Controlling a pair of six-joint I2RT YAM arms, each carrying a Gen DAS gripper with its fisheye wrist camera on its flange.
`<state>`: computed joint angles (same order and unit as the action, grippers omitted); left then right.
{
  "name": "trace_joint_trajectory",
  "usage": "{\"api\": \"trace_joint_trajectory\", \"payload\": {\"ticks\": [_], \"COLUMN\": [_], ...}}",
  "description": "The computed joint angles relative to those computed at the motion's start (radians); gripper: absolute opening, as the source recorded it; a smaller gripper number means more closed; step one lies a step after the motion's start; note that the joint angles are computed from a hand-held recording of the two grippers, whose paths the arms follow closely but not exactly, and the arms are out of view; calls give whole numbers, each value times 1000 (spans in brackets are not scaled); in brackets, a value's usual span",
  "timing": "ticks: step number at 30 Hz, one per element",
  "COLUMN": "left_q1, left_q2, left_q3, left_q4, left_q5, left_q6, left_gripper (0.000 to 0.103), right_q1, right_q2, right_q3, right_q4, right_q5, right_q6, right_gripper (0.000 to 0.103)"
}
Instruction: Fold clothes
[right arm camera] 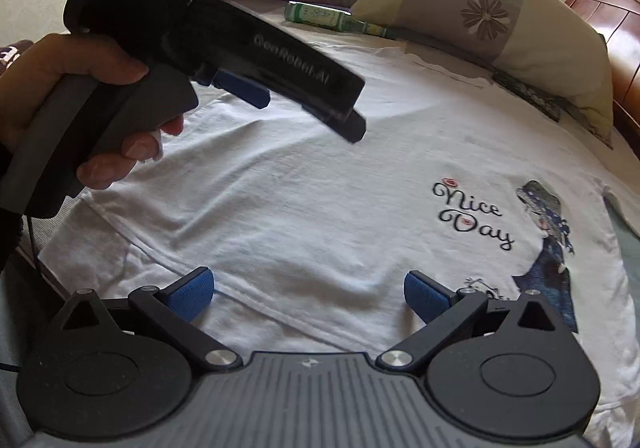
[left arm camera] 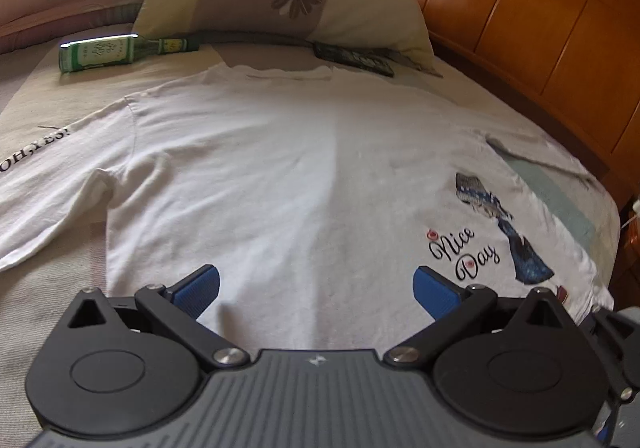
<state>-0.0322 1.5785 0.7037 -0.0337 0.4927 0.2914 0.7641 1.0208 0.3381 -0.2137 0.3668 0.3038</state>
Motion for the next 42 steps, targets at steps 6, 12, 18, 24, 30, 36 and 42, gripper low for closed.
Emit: {"api": "trace_joint_trajectory", "payload": {"ticks": [6,12,18,24,30,36,42], "left_q1": [-103,37,190,256,258,286,382], "left_q2": [-38,-41,146,279,137,82,276], "left_q3": [-80,-41,151,296,201,141,326], "left_q4": [86,191,239,38,-92,142,1], "left_q5": [-167,-186,-361,-365,-174,-268,-313], "left_q6": [16,-55,-96,-170,-117,-129,-235], "left_gripper": [102,102,102,102,102,102,102], "right_q1": [-62,-49,-49,-44,-34,-28,-19], "right_q2": [-121,-113,-119,-108,-91,-80,-76], "right_q3": [-77,-79,-85,-82,-81,-77,-72], "right_q4": [-21,-9,-4,2,18,21,14], "right_q5": [-44,-25,-24,-16,-1,7,16], "right_q6": [40,48,49,57,68,76,89], "right_gripper": [103,103,103,103,103,103,103]}}
